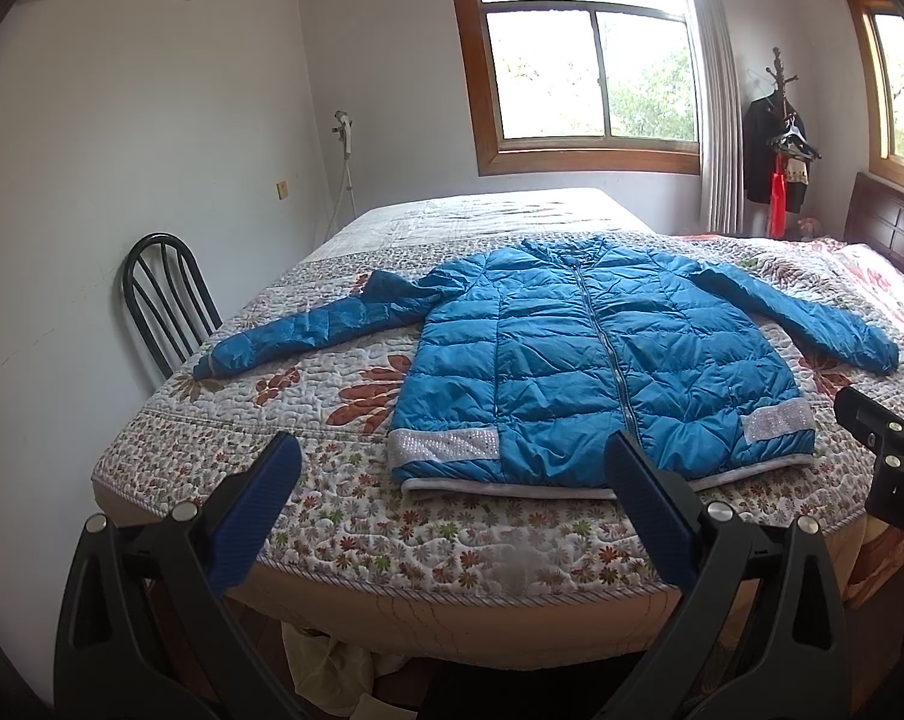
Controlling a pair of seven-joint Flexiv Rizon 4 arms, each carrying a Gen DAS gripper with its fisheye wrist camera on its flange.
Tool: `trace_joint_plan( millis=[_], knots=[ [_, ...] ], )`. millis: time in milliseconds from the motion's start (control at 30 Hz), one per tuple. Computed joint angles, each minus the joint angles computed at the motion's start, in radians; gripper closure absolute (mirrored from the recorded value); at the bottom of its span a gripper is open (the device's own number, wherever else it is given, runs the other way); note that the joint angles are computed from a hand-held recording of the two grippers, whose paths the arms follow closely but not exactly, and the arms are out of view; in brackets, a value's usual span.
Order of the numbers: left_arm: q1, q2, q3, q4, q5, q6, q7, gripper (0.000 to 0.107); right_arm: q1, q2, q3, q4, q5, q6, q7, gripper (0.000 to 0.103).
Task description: Fold large clothes
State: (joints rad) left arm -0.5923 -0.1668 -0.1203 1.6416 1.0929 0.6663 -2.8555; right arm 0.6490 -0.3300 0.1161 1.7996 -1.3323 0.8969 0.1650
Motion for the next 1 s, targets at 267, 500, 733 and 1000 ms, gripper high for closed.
trace_joint_plan(
  millis=[267,500,733,1000],
  knots=[
    [0.000,0.004,-0.003,-0.003,0.000,-0.007,0.004,0.007,0.001,0.002,0.000,0.003,-0.010,-0.001,0.008,0.004],
    [0.000,0.004,-0.004,-0.003,0.002,-0.008,0.002,0.007,0.001,0.003,0.002,0.002,-0.006,-0.006,0.007,0.004],
    [-0.001,0.006,-0.006,-0.005,-0.001,-0.009,0.005,0.007,0.001,0.004,0.003,0.003,-0.002,-0.009,0.007,0.004],
    [0.003,0.003,-0.005,-0.009,0.000,0.008,0.005,0.007,0.000,0.009,0.004,0.002,0.006,-0.026,0.008,0.004]
  ],
)
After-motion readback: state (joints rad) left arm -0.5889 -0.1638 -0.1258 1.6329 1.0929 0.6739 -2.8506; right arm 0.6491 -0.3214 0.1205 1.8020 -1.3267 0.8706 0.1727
